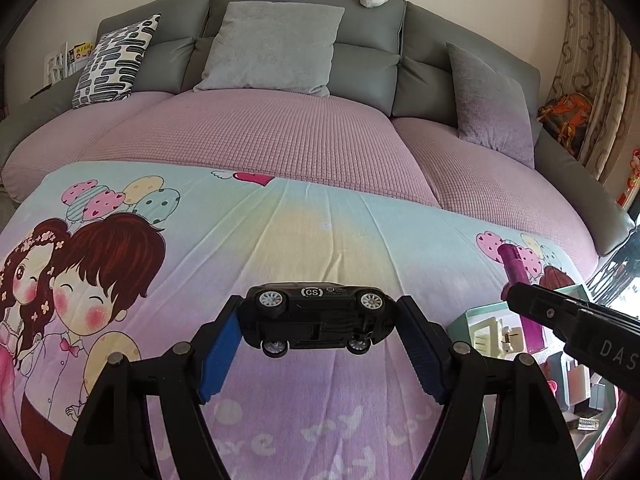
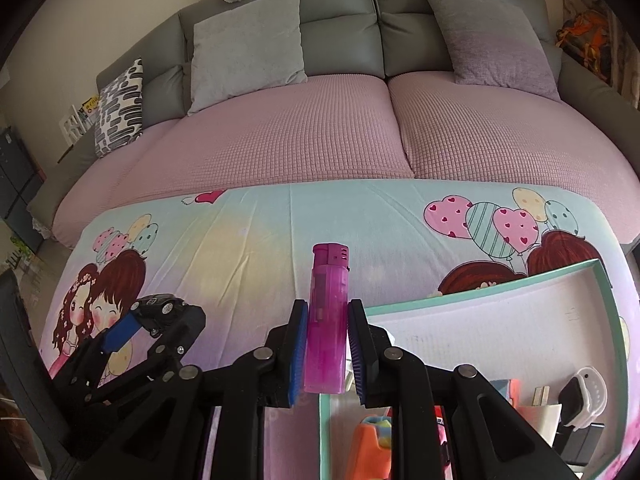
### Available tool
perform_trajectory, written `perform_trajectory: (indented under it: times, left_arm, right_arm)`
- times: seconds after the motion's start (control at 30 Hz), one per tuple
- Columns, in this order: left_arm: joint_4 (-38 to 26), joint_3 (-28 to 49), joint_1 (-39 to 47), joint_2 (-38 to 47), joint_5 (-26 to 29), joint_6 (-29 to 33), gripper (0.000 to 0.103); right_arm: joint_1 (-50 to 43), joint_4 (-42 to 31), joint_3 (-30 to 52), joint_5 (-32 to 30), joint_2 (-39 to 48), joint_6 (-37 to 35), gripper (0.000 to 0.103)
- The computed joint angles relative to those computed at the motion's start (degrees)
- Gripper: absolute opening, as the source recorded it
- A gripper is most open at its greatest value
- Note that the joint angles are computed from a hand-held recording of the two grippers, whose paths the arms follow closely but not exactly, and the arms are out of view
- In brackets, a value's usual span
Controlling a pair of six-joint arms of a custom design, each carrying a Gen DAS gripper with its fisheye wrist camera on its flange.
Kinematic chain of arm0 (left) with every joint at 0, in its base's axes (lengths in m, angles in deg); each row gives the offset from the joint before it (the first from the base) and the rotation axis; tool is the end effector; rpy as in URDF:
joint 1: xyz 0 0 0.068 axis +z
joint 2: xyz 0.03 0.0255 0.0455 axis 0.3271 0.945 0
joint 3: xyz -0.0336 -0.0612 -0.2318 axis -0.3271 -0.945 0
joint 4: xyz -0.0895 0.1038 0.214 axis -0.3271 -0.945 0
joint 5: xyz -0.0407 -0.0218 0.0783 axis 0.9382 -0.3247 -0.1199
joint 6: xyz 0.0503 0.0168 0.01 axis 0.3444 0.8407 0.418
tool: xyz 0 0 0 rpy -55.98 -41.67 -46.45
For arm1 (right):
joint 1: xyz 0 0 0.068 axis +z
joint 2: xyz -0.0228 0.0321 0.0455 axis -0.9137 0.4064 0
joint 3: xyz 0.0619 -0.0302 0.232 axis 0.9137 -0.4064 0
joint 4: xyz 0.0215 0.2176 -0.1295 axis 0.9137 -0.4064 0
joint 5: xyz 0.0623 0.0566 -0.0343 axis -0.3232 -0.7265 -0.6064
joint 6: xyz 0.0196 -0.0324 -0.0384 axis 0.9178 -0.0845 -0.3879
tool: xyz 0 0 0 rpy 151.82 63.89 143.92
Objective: Organize rigid objects
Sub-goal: 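Carry the black toy car and pink lighter over the tray with both tools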
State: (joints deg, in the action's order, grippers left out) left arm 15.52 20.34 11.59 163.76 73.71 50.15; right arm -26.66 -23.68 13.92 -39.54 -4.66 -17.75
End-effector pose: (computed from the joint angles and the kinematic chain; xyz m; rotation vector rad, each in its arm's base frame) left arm 0.2637 -0.0401 0.1612 0.1362 2.3546 -0.2788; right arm 0.2355 0.1764 0.1972 0.2378 2.4721 0.1299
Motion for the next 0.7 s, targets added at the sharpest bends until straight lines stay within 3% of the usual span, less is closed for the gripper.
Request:
perform_trajectory:
  times: [0.3, 0.53, 0.7]
  left_arm:
    - [-7.75, -4.74, -0.05, -15.44, 1.45, -1.57, 0.077]
    - [-13.05, -7.13, -4.40, -24.96, 0.73, -3.66, 0.077]
    - [-15.99, -9.27, -8.93, -29.53, -1.55, -6.44, 0.077]
  right_arm:
    - [9.50, -8.89, -2.15, 11.11, -7.87, 11.55, 0.022]
    - [17.01, -18.69, -5.76, 19.14, -14.13, 26.93, 0.022]
    - [20.86, -26.85, -9.76, 20.80, -18.12, 40.24, 0.022]
